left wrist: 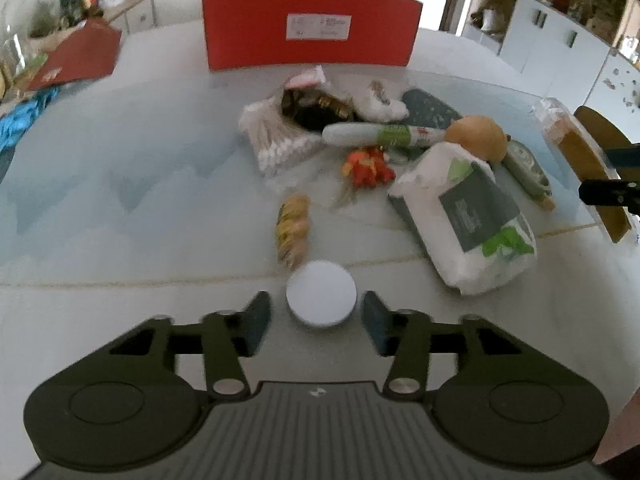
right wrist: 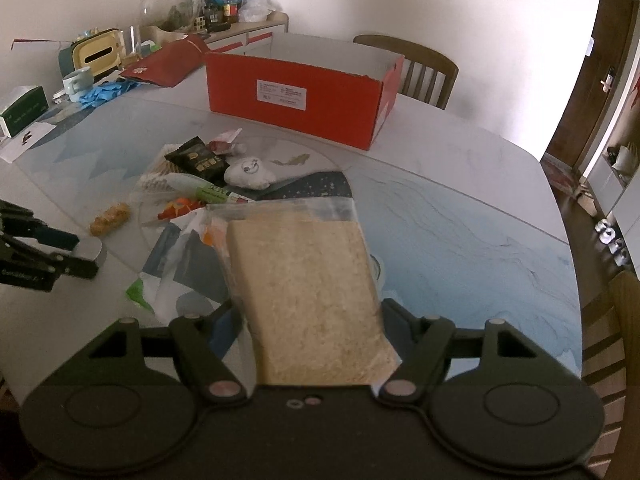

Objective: Organize objects
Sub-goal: 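Lift the white container and bagged bread and carry both toward the red box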

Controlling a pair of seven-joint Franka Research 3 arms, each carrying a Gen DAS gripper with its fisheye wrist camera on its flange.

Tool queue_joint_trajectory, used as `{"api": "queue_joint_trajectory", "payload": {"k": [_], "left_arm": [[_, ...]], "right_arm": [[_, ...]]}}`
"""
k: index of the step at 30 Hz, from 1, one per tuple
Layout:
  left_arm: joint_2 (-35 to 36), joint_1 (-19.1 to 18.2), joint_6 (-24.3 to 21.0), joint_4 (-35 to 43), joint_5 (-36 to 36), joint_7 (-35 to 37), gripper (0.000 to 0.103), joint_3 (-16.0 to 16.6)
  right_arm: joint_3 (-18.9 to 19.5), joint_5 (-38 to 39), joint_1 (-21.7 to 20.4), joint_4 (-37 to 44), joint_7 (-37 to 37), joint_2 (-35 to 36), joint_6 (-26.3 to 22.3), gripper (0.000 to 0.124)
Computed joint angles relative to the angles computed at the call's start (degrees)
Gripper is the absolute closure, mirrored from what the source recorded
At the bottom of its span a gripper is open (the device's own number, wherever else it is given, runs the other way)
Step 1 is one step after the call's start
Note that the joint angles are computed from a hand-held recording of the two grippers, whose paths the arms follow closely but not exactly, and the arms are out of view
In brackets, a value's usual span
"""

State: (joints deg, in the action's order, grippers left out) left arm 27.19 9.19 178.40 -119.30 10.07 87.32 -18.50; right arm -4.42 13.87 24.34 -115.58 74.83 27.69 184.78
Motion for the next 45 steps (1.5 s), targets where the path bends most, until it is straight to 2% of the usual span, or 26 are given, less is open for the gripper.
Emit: {"api": "queue_joint_trajectory", "payload": {"k": [2,4,5,6,8,9,11,13,15,16,18,21,24,28,31,35,38,41,43,45], "left_arm": [[-0.56,2.94,-1.06,-0.87,-1.62,0.55,0.046,-3.10],[-0.40,7.02,-1.67,-1.41,-3.60,2.97,0.046,-7.58],[-0.40,7.32,-1.52,-1.60,-3.86,3.90,0.046,-8.04],[-0.58,5.61,-1.49,-1.50,-4.65,4.86,0.046,-6.58],[-0.96,-0.67,-0.91,-0.92,0.65,-0.02,0.046,0.09],[-0.79,-2.03,-0.46,-0.66,-0.28,0.68,0.046,1.30],[0.03,-1.17,0.19,-0.06,-0.74,1.22,0.046,0.20],[0.39,-2.87,0.25,0.72,0.33,0.54,0.047,1.89],[0.30,-6.41,0.92,1.05,2.13,-1.12,0.066,5.66],[0.37,-6.76,0.82,1.29,2.65,-1.47,0.066,6.05],[0.62,-3.71,0.24,1.42,2.24,-0.62,0.066,2.89],[-0.51,-1.41,0.53,0.26,1.79,0.21,0.066,0.40],[-1.67,3.85,0.57,-0.92,-0.40,2.22,0.066,-5.56],[-2.64,8.22,1.66,-1.04,-1.89,5.33,0.066,-11.02],[-1.91,10.56,1.45,0.76,-2.62,7.13,0.066,-14.03],[0.83,13.57,-0.04,5.06,-3.35,11.47,0.066,-17.77],[3.50,13.68,-2.68,10.45,-4.13,14.94,0.066,-18.23],[6.82,12.73,-5.60,17.33,-5.30,18.63,0.066,-17.81],[9.37,10.69,-7.57,22.91,-5.63,20.48,0.066,-16.18],[11.92,9.28,-9.97,28.23,-6.61,22.20,0.066,-15.38]], "right_arm": [[0.42,0.08,-0.34,-0.09,-0.13,-0.04,0.20,0.050],[0.26,0.18,-0.08,-0.08,-0.13,-0.01,0.38,0.050],[0.17,0.25,0.05,-0.09,-0.11,0.01,0.44,0.050],[0.24,0.32,0.03,-0.10,-0.12,-0.02,0.43,0.050],[0.18,0.37,0.20,-0.16,-0.16,-0.09,0.44,0.050],[-0.12,0.37,0.52,-0.19,-0.13,-0.12,0.43,0.050],[-0.29,0.38,0.75,-0.24,-0.12,-0.20,0.37,0.050],[-0.75,0.39,1.27,-0.43,-0.02,-0.36,0.44,0.050],[-1.09,0.35,1.65,-0.73,-0.03,-0.55,0.58,0.050],[-1.37,0.35,1.94,-0.96,-0.01,-0.70,0.68,0.050],[-1.75,0.34,2.36,-1.27,-0.04,-0.91,0.80,0.050],[-2.79,0.31,3.39,-1.64,0.12,-1.43,0.40,0.050],[-2.33,0.01,2.99,-1.77,-0.04,-2.02,0.18,0.050],[-1.20,-0.51,2.02,-0.81,-0.47,-2.28,-0.44,0.050],[-2.93,-1.07,3.69,0.95,0.40,-1.83,-1.25,0.050],[-2.34,-2.00,3.00,4.89,1.17,-0.74,-3.24,0.050],[-5.36,-3.53,5.35,9.97,4.51,1.23,-7.01,0.051],[-5.81,-6.05,5.15,16.23,7.15,3.90,-10.66,0.052],[-6.11,-7.52,4.85,21.36,9.34,6.31,-13.41,0.053],[-5.01,-8.29,3.41,25.83,10.73,8.44,-15.50,0.056]]}}
